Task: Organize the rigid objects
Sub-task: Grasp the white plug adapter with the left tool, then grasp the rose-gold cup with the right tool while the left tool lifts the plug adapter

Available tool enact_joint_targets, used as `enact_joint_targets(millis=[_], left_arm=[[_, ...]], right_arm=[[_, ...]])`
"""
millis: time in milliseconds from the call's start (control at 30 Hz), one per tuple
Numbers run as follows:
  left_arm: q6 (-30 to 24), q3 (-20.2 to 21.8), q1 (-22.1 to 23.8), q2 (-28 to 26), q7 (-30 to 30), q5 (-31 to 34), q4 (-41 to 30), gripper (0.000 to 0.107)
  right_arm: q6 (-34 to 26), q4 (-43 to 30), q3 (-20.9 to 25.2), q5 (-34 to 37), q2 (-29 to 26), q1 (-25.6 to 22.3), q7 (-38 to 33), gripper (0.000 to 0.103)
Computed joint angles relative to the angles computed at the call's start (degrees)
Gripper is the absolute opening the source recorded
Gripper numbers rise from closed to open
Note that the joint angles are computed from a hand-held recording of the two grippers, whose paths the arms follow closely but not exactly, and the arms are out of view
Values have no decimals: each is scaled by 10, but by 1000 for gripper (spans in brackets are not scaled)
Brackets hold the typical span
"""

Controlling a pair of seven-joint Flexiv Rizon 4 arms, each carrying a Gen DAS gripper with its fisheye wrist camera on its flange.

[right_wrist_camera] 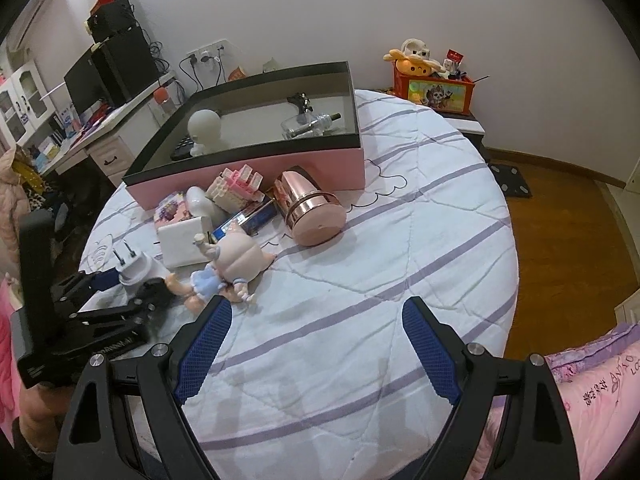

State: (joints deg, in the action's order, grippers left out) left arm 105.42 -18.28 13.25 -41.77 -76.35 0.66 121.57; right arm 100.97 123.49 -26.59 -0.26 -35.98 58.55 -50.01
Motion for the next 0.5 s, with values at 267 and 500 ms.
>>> enact_joint_targets(millis=[267, 500], left_arm=[[-2, -33, 40, 4, -14, 4, 12, 50], [11, -11, 35, 25, -34, 4, 26, 50]], right_arm=[[-37, -55, 15, -40, -27, -41, 5, 89], [-63, -108, 43, -89, -51, -98, 21, 89]])
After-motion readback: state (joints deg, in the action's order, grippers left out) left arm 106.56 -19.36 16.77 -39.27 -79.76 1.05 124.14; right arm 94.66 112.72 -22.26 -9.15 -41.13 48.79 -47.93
